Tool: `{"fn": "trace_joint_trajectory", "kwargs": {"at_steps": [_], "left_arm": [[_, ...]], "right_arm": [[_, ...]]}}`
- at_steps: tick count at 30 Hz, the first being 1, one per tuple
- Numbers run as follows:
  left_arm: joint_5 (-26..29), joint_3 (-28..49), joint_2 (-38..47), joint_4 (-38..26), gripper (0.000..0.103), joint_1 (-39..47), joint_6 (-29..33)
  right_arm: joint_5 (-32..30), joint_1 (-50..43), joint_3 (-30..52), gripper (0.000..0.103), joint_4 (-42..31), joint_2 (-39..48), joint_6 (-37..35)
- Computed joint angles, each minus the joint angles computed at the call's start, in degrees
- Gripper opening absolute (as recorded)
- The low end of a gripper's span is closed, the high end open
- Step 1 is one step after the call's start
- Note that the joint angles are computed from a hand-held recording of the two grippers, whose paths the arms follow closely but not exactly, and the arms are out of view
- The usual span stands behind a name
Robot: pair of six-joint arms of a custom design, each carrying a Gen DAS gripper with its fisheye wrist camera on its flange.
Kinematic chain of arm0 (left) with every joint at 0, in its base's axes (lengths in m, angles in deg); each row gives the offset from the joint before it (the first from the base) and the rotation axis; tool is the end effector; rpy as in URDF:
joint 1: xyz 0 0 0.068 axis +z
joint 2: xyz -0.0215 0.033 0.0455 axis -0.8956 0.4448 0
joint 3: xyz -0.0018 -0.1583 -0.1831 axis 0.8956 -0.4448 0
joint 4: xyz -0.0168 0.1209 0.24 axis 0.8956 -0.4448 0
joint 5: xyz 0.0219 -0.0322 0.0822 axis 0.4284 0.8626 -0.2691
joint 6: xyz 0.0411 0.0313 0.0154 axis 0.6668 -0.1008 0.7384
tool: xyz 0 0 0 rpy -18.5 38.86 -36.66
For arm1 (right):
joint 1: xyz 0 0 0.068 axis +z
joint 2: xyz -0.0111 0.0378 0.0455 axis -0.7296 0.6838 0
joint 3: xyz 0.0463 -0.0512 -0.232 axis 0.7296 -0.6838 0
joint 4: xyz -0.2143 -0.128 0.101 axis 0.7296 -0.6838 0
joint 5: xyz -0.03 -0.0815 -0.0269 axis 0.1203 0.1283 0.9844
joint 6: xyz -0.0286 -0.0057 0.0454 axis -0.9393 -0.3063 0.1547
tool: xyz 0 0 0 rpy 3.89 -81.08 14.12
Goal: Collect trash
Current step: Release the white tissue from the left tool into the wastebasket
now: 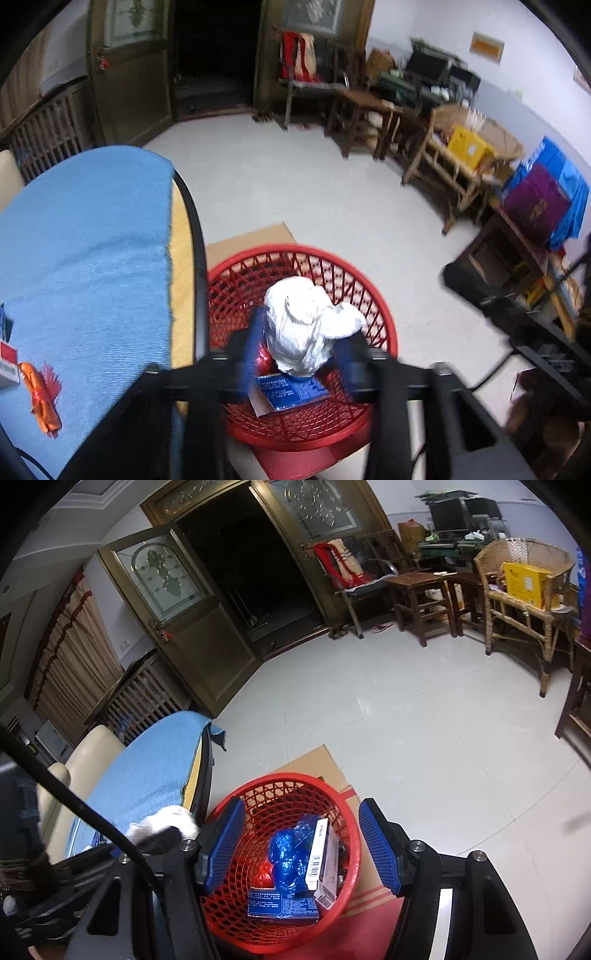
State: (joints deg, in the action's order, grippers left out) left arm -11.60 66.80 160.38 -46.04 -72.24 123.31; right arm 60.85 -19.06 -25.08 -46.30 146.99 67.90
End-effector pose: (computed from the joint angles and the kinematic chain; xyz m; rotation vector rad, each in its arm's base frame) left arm 0.3635 -0.0724 0.1226 1.0939 2.3281 -0.5009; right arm 0.2025 0.0853 0.1663 0.9045 2.0699 0.1419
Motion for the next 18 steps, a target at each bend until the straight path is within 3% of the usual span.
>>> {"fn": "trace_joint_trajectory", "kwargs": {"at_steps": [2,9,18], "left_arm": [[-2.38,-0.78,0.0,2.27,0.085,-0.72,-1.1],[1.53,-2.07,-4.04,1.66,0.085,4.17,0.32],[5.39,2.06,-3.0,-1.82,0.085,15.41,2.21]], "right_arm": [[1.05,0.78,0.75,0.069,-2.35,-1.14,0.46],[5.65,4.77,5.38,0.068,-9.07,-2.03,1.99],[7.27,11.28,17.5,0.068,-7.81,10.45,-1.25]]}}
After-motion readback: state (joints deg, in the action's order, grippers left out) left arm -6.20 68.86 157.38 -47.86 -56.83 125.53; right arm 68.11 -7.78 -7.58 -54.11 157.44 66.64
